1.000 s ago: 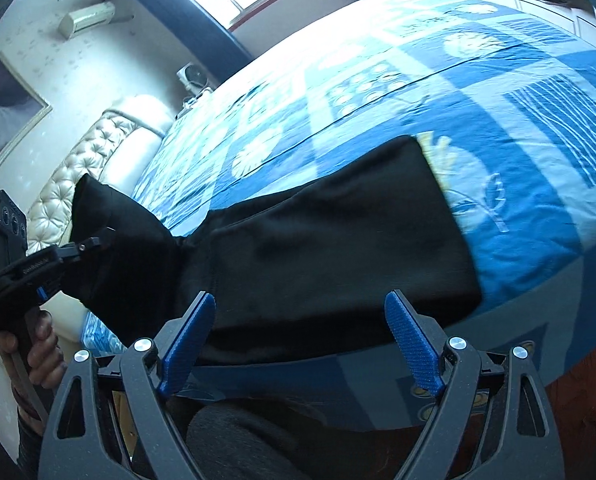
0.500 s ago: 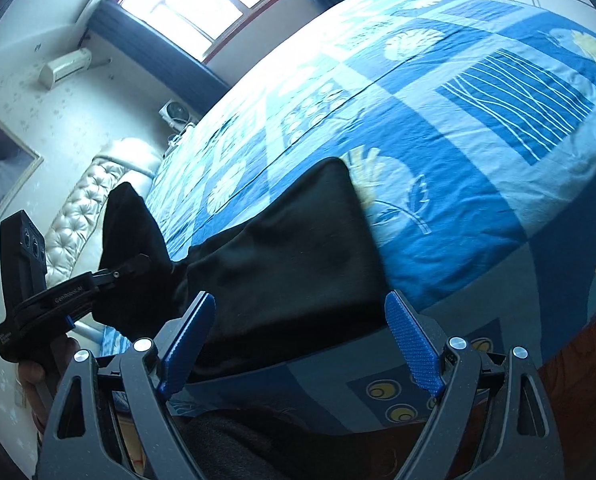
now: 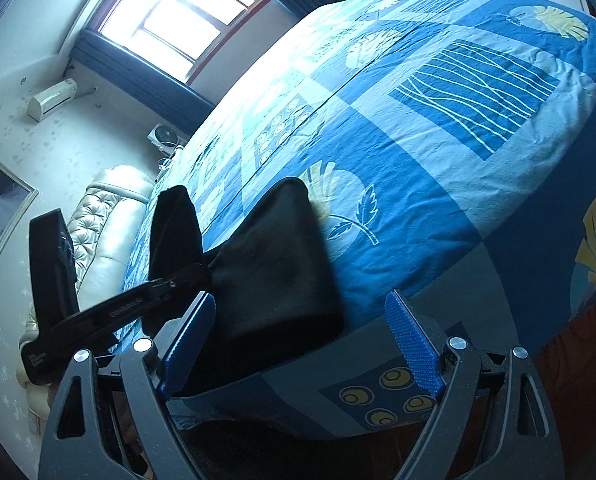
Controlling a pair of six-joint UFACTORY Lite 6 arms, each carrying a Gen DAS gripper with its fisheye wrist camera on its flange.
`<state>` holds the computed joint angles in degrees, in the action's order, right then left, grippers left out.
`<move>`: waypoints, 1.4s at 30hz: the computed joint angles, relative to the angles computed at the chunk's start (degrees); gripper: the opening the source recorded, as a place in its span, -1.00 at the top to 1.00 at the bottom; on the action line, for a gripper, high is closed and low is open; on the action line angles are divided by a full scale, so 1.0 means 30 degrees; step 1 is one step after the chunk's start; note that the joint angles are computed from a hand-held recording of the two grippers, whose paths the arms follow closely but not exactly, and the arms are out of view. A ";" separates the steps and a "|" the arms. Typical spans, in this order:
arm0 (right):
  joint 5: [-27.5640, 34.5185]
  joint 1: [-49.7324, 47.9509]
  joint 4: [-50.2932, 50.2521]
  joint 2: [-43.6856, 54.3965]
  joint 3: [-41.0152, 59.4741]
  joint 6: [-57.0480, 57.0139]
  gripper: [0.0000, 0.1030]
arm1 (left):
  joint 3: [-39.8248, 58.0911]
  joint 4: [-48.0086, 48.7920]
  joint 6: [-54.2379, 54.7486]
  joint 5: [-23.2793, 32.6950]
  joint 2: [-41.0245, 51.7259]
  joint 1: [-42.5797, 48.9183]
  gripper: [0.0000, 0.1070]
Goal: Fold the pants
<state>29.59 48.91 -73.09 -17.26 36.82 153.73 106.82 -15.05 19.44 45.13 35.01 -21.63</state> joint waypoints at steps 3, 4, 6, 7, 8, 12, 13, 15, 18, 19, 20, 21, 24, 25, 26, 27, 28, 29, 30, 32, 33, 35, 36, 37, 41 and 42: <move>-0.0183 -0.0100 -0.0466 -0.0333 -0.0604 0.0812 -0.67 | -0.0389 0.1130 -0.1104 -0.0599 0.0247 -0.0503 0.85; -0.0236 -0.0107 -0.0601 -0.0449 -0.0810 0.1077 -0.67 | -0.0493 0.1528 -0.1539 -0.0777 0.0334 -0.0675 0.85; -0.0465 -0.0243 -0.1132 -0.0521 -0.1141 0.1863 -0.67 | -0.0756 0.2299 -0.2324 -0.1169 0.0375 -0.1021 0.85; -0.0500 -0.0238 -0.1237 -0.0619 -0.1287 0.2049 -0.67 | -0.0921 0.2825 -0.2825 -0.1406 0.0353 -0.1234 0.85; -0.0599 -0.0289 -0.1395 -0.0718 -0.1463 0.2273 -0.67 | -0.1082 0.3330 -0.3307 -0.1621 0.0322 -0.1431 0.85; -0.0703 -0.0327 -0.1767 -0.1085 -0.1989 0.2922 -0.67 | -0.1463 0.4385 -0.4545 -0.2042 0.0361 -0.1842 0.84; -0.0790 -0.0374 -0.1839 -0.1189 -0.2128 0.3052 -0.67 | -0.1631 0.4603 -0.4871 -0.2210 0.0323 -0.1927 0.84; -0.0641 -0.0216 -0.1887 -0.1371 -0.2344 0.3342 -0.67 | -0.1760 0.5241 -0.5524 -0.2428 0.0344 -0.2140 0.84; -0.0482 -0.0173 -0.1660 -0.1595 -0.2491 0.3250 -0.67 | -0.2491 0.7465 -0.7319 -0.3103 0.0063 -0.2862 0.83; -0.0501 -0.0264 -0.1528 -0.1652 -0.2483 0.3060 -0.67 | -0.2822 0.8520 -0.8107 -0.3340 -0.0073 -0.3181 0.83; -0.0556 -0.0455 -0.1387 -0.1722 -0.2487 0.2815 -0.67 | -0.3164 0.9552 -0.8921 -0.3568 -0.0219 -0.3479 0.82; -0.0509 -0.0511 -0.1179 -0.1791 -0.2436 0.2572 -0.67 | -0.3278 1.0018 -0.9291 -0.3652 -0.0249 -0.3614 0.80; 0.0121 -0.0306 -0.0191 -0.2294 -0.2436 0.1581 -0.67 | -0.3607 1.0956 -1.0066 -0.3824 -0.0375 -0.4004 0.68; 0.0322 -0.0238 0.0165 -0.2411 -0.2407 0.1205 -0.67 | -0.3701 1.0958 -1.0083 -0.3896 -0.0444 -0.4098 0.63; 0.0613 -0.0177 0.0668 -0.2682 -0.2435 0.0685 -0.67 | -0.3863 1.0889 -1.0025 -0.4007 -0.0581 -0.4153 0.56; 0.0838 -0.0136 0.1007 -0.2876 -0.2441 0.0360 -0.67 | -0.4061 1.0803 -0.9918 -0.4167 -0.0758 -0.4209 0.49; 0.1047 -0.0116 0.1350 -0.3109 -0.2457 0.0020 -0.67 | -0.4554 1.0218 -0.9324 -0.4574 -0.1219 -0.4196 0.45; 0.1297 -0.0032 0.1714 -0.3414 -0.2508 -0.0348 -0.67 | -0.5049 0.9303 -0.8451 -0.4933 -0.1697 -0.4103 0.32; 0.1438 -0.0066 0.1964 -0.3557 -0.2478 -0.0693 -0.67 | -0.5629 0.8060 -0.7274 -0.5311 -0.2277 -0.3962 0.21; 0.1881 -0.0051 0.2625 -0.3899 -0.2371 -0.1551 -0.67 | -0.6703 0.4690 -0.3986 -0.5684 -0.3613 -0.3571 -0.01; 0.1970 -0.0105 0.2819 -0.3955 -0.2282 -0.1834 -0.67 | -0.7022 0.3053 -0.2402 -0.5591 -0.4142 -0.3337 -0.23; 0.2009 -0.0163 0.3141 -0.4136 -0.2107 -0.2257 -0.67 | -0.7859 -0.0294 0.0755 -0.5246 -0.5567 -0.2581 -0.34; 0.1976 -0.0121 0.3116 -0.4179 -0.2020 -0.2299 -0.67 | -0.8371 -0.2004 0.2483 -0.5058 -0.6430 -0.1942 -0.42; 0.1791 -0.0161 0.3097 -0.4124 -0.1788 -0.2555 -0.67 | -0.8654 -0.3157 0.3692 -0.4782 -0.7108 -0.1224 -0.49; -0.0346 -0.0899 0.2097 -0.3292 -0.0875 -0.2892 -0.67 | -0.8818 -0.6781 0.7508 -0.3475 -0.8265 0.2674 -0.65; -0.1121 -0.1212 0.1448 -0.2830 -0.0543 -0.2534 -0.67 | -0.8460 -0.7266 0.8073 -0.3092 -0.8043 0.3741 -0.65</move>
<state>26.23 45.28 -68.75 -25.74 35.19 146.13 81.44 -36.85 43.66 35.86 10.88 -10.41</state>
